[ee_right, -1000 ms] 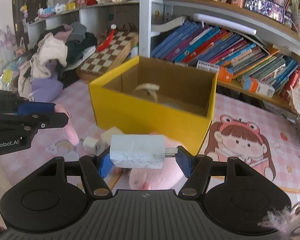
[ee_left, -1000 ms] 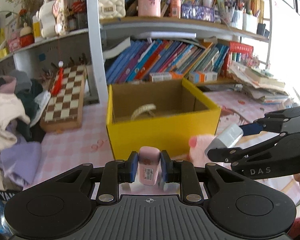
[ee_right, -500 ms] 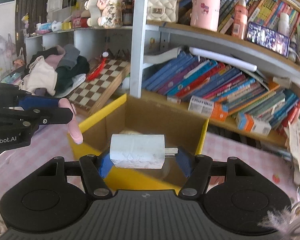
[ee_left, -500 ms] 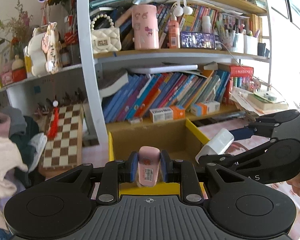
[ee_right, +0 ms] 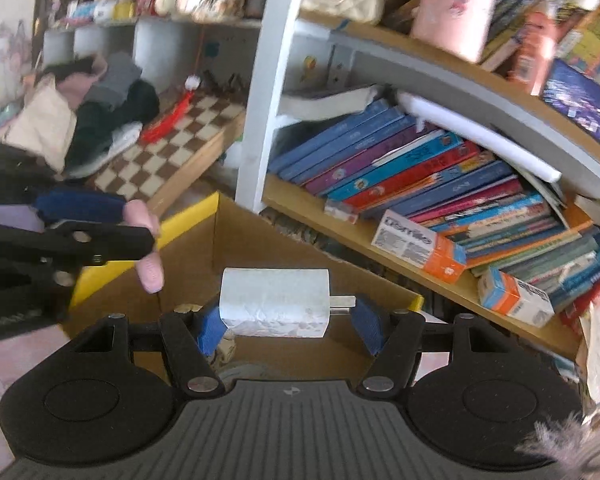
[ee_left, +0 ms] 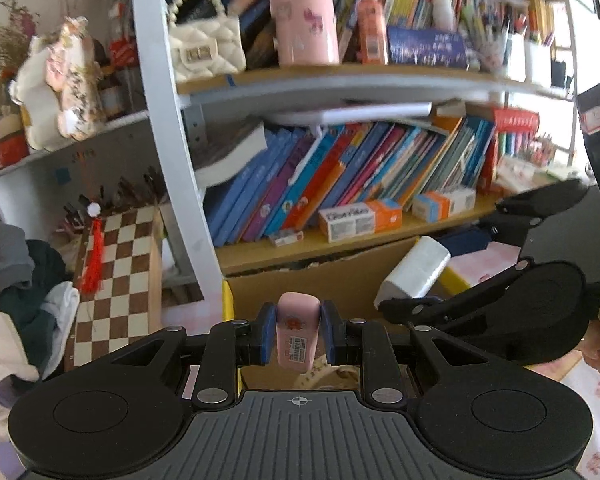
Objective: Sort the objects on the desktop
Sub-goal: 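Carry both held items over the yellow box and lower them inside, then open both grippers to drop the box cutter and stick into the box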
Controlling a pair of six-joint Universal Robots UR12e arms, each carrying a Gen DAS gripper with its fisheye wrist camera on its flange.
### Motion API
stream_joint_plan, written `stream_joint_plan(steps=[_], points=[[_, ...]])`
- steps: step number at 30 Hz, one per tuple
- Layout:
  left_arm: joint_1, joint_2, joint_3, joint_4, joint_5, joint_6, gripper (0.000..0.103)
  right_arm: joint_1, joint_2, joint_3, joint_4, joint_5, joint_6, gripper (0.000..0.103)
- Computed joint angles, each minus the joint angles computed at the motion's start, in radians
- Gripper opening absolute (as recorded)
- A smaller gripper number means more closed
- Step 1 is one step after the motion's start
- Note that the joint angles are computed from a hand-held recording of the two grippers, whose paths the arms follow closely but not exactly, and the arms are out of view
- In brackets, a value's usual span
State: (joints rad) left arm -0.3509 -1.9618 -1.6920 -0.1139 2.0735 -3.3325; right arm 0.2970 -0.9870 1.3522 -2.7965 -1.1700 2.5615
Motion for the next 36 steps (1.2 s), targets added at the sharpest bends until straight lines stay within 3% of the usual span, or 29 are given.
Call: stream_joint_plan(steps=[9,19,32,36], points=[[0.028,-0.042,0.04,-0.077,-0.025,-0.013,0.023,0.03,0.07,-0.087,0.127,-0.1,-0.11,0.063],[0.051,-0.065,0.065,-0.151,-0.079,-0.03,0.023,0.043,0.099,-0.143,0.263,-0.142,-0.204,0.063],[0.065,-0.074,0.08,-0.201,-0.153,-0.033,0.026,0.044,0.105,-0.168,0.332,-0.145,-0.187,0.065],[0.063,-0.069,0.074,-0.19,-0.146,-0.027,0.027,0.042,0.101,-0.158,0.31,-0.136,-0.184,0.074]])
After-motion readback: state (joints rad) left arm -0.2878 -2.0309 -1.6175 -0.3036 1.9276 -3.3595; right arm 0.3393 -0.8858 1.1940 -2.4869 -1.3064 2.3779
